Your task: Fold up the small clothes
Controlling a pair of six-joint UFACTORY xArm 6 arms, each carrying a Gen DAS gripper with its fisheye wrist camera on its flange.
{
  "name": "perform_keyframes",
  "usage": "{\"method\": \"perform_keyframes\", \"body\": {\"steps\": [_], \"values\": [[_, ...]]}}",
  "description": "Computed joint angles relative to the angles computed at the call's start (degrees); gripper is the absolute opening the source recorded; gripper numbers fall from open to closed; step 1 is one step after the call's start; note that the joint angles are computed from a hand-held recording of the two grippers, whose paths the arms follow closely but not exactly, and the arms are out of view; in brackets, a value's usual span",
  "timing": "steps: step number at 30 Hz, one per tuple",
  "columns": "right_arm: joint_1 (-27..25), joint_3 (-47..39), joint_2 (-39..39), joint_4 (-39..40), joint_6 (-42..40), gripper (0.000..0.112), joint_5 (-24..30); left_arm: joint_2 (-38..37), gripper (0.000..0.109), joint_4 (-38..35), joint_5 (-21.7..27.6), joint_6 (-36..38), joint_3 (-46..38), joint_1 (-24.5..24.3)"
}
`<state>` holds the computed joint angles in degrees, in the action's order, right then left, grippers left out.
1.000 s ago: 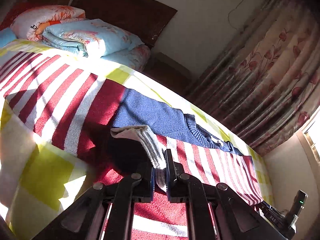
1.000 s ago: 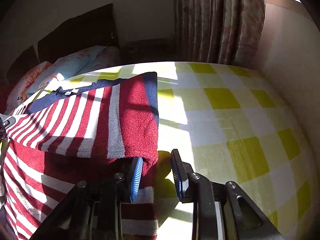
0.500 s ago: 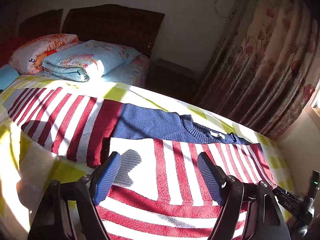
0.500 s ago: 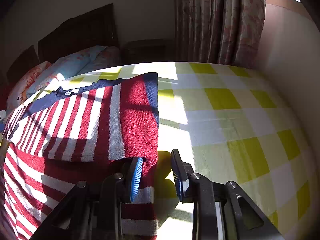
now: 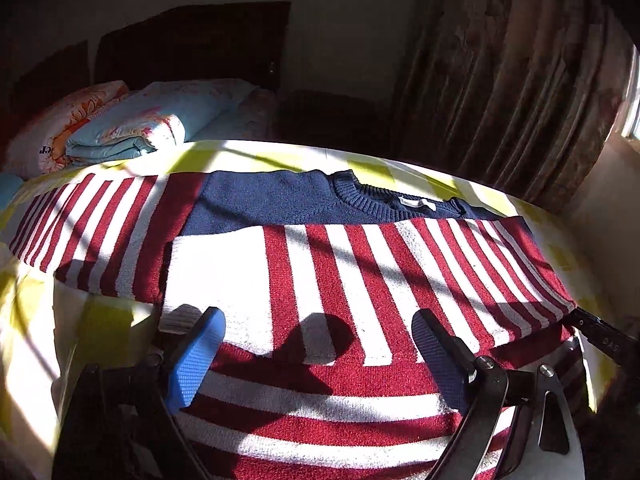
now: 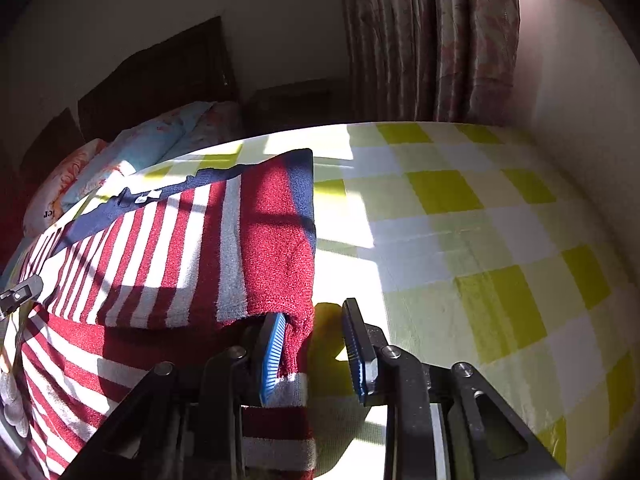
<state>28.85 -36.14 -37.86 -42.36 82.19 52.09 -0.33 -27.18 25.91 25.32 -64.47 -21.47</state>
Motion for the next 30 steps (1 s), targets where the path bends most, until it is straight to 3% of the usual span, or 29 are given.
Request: {"method": "perform_keyframes", "body": {"steps": [2,6,10,13,16,19,22,27,29,30], "values": [[-0.98,1.36,-1.32,0.38,0.54,0.028,-2.26,1.12,0.103,7.57,2.67,-4.34,-0.82,-0.40],[-1.43,1.80,-1.69,0.55,0.92,0.028,-3.37,0.22,0.103,8.12,3.18,-6.00,0.08,0.03],[-2.59,2.70,-2.50,1.32,-0.12,0.029,-5.38,-0.97,0.103,13.95,3.07,-9.37,1.70,-0.51],[-3.94,3.80,-3.79,3.70,-2.99,0.030,-7.61,-1.35,0.103,10.84,4.16,-8.10,1.27,-0.03],[2.43,-0.36,-2.17,4.34,-2.31,0.030,4.48,-1.86,0.103,1.57,5.17,-3.09,-0.09,0.60],[10.37,-4.42,0.86,-0.60,-0.39,0.030,11.89,0.30,0.103,7.22,3.13,-6.00,-2.62,-0.72],[12.39,-8.59,5.24,-4.55,-2.95,0.030,9.43,3.76,0.103,15.94,3.25,-11.11,-5.47,-2.08],[8.13,-14.60,13.87,-3.03,-9.92,0.030,5.47,4.16,0.103,14.98,2.69,-9.87,-4.49,-2.42],[5.86,-14.60,15.63,1.30,-12.46,0.029,5.54,4.48,0.103,13.82,3.36,-9.22,-4.89,-2.17],[5.18,-12.45,14.03,0.72,-11.51,0.029,3.17,4.42,0.103,14.04,3.24,-9.29,-4.78,-2.27]]}}
